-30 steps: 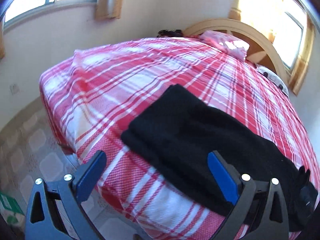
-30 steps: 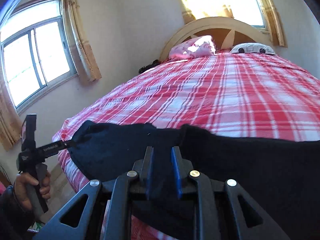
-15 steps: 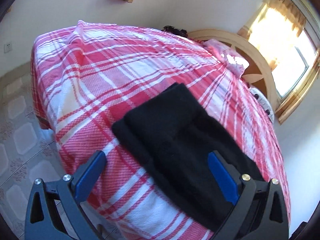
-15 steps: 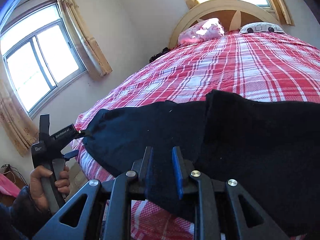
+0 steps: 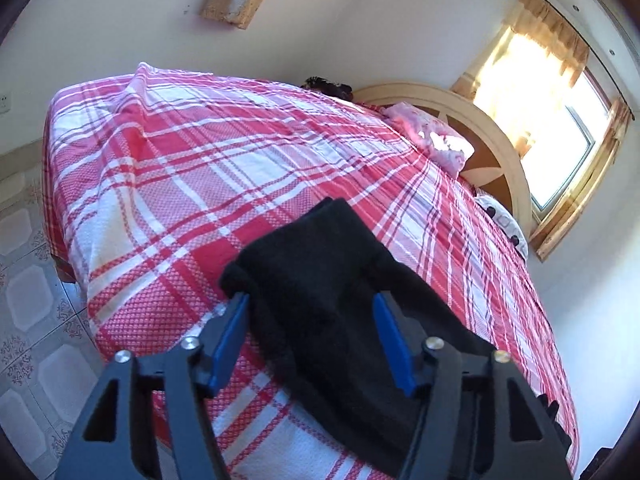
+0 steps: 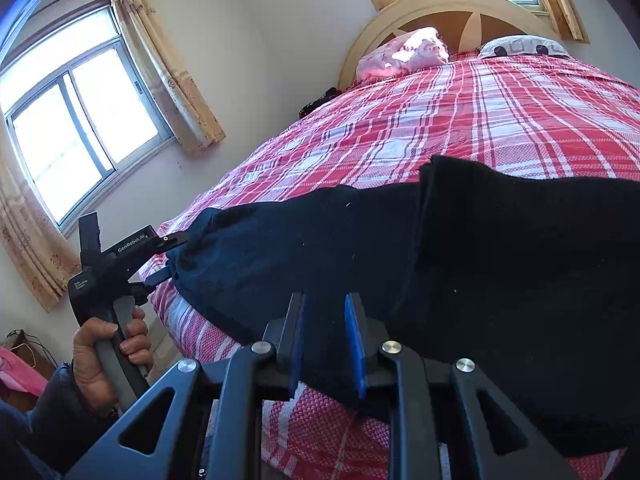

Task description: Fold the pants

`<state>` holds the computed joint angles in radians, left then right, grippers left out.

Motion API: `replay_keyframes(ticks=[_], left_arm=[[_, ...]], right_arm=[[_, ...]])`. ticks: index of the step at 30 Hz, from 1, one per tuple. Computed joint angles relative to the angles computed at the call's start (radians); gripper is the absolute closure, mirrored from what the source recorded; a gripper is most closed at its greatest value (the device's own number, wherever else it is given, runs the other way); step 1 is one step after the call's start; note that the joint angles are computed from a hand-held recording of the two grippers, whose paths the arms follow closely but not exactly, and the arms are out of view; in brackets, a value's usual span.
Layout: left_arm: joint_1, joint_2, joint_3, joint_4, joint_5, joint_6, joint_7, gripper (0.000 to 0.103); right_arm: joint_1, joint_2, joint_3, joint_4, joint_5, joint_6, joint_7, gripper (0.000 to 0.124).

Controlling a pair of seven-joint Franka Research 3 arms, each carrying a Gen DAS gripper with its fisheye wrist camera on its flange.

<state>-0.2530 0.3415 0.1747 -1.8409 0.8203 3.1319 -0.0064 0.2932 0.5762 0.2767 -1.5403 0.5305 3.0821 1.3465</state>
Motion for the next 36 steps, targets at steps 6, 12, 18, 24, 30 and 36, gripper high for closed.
replay_keyframes(ticks=[6,12,18,24,30,36], left_arm=[[0.100,0.002,-0.124,0.000,-0.003,-0.041,-0.037,0.033],[0.133,0.012,-0.162,0.023,-0.083,-0.070,0.041,0.076],[0.047,0.005,-0.083,0.079,0.027,-0.027,0.099,0.088],[-0.111,0.057,0.022,0.228,0.157,0.129,0.202,0.088],[0.026,0.190,-0.338,0.419,0.148,0.217,0.591,0.088],[0.199,0.423,-0.861,0.516,0.145,0.077,1.127,0.088]], right_arm=[[0.002,-0.001,-0.004,-0.003,0.002,-0.003,0.014,0.102],[-0.017,-0.029,0.018,-0.048,0.021,0.061,0.013,0.102],[-0.032,-0.090,-0.017,-0.152,0.059,0.203,0.124,0.102],[-0.205,-0.139,0.112,-0.262,0.052,0.249,0.225,0.102],[-0.616,-0.113,0.516,-0.389,-0.140,0.392,0.349,0.102],[-0.869,-0.145,0.696,-0.538,-0.289,0.479,0.526,0.102]])
